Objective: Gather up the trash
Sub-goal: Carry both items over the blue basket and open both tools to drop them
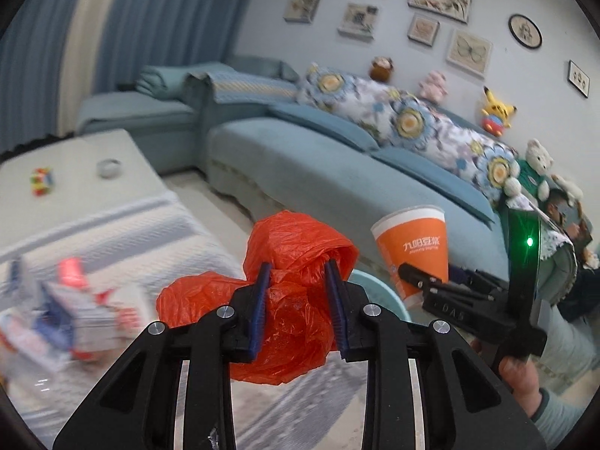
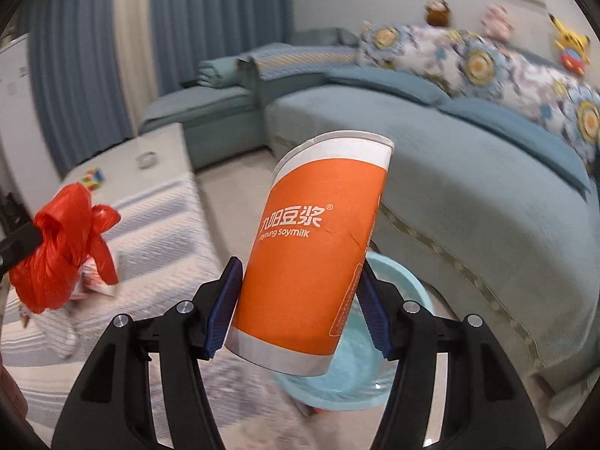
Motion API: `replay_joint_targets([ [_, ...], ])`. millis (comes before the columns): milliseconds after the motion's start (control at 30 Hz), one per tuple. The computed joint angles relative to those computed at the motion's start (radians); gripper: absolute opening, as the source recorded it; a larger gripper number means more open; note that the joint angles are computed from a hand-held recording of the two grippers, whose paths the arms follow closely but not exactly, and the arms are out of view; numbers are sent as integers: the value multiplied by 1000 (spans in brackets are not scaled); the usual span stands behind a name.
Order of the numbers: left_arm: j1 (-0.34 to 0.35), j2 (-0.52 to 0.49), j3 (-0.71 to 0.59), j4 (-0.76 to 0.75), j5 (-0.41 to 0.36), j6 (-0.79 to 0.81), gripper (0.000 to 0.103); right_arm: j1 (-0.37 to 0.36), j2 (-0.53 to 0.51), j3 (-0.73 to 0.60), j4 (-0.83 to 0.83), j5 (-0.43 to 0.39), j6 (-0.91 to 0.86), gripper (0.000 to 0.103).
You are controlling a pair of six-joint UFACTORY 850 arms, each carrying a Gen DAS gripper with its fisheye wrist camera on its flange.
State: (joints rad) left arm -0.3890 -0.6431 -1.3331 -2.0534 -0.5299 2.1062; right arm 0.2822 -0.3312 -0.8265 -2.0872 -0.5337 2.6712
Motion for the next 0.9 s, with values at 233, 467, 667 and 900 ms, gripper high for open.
replay_joint_targets([
  [233, -90, -190, -213, 294, 99, -264, 27, -84, -111, 6, -39, 81, 102, 57],
  [467, -135, -311, -330, 591, 143, -514, 32, -137, -210, -35, 25, 182, 84, 58],
  [667, -133, -325, -332, 624, 162, -555, 51, -150, -219, -26, -85, 221, 221, 58],
  [900, -119, -297, -296, 542, 128, -485, 66, -159, -203, -1, -163, 211, 326, 58],
])
